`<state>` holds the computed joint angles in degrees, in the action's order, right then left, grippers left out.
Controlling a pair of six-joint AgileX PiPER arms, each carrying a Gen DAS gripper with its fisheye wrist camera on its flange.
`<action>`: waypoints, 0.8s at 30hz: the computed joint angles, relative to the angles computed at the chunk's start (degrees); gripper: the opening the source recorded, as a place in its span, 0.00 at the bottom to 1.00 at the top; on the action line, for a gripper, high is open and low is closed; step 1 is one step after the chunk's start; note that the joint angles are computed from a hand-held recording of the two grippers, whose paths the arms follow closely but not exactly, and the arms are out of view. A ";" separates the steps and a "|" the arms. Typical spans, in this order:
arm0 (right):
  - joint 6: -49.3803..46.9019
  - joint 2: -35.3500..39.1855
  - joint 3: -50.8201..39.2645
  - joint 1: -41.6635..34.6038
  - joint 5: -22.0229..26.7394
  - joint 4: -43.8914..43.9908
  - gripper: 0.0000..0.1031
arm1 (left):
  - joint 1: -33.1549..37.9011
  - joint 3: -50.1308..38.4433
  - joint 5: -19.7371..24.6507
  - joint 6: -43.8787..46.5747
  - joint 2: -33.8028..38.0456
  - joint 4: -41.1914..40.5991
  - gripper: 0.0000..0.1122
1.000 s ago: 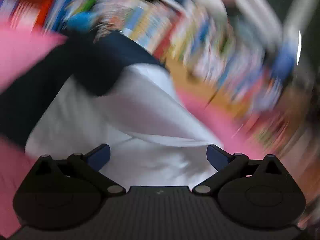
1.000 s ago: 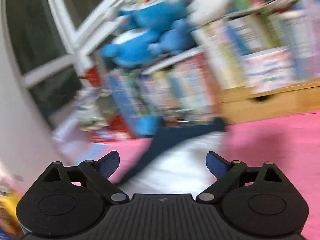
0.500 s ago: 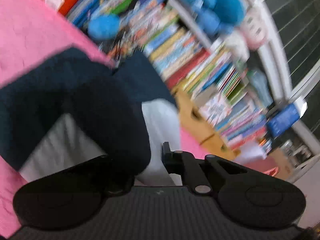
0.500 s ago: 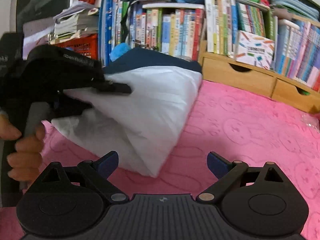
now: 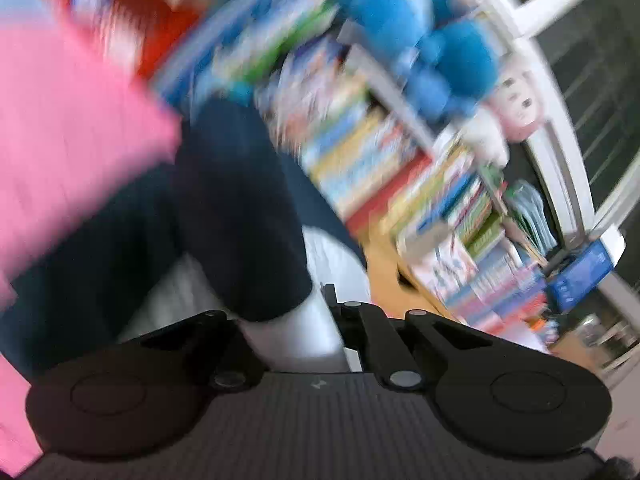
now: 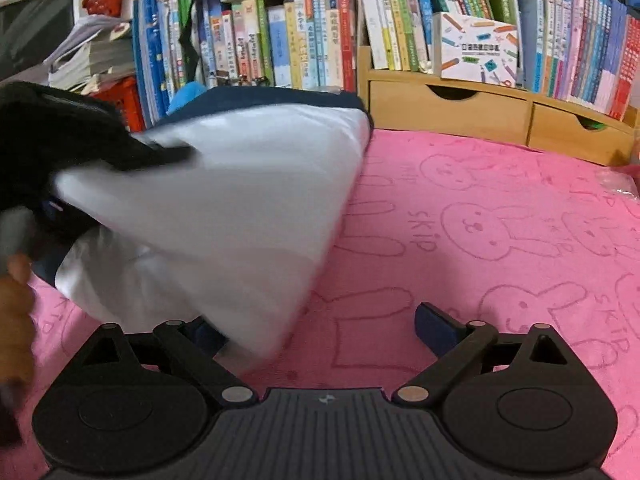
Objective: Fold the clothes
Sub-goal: 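Fold the jacket side over the white panel with the left gripper while the right gripper holds the edge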
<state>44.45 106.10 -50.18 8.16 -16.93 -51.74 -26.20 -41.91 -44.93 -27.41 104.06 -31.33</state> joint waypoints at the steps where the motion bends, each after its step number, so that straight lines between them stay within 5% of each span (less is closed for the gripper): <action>1: 0.39 0.06 -0.01 -0.05 -0.13 -0.37 0.98 | -0.63 1.55 -1.30 4.14 -1.51 -2.76 0.04; 16: -2.32 0.99 -0.53 1.14 0.23 0.25 1.00 | -0.16 8.79 5.80 31.33 -7.55 -18.57 0.15; 20: -1.41 1.07 -0.66 0.97 0.14 -0.52 1.00 | -3.45 9.22 1.40 50.31 -8.11 -35.57 0.21; 22: -1.52 1.01 -0.66 1.08 0.36 -0.10 1.00 | -3.19 7.97 -1.17 60.05 -7.36 -47.03 0.03; 24: -2.71 0.92 -0.61 1.26 0.97 2.02 1.00 | 0.49 8.45 0.66 65.81 -9.53 -53.96 0.05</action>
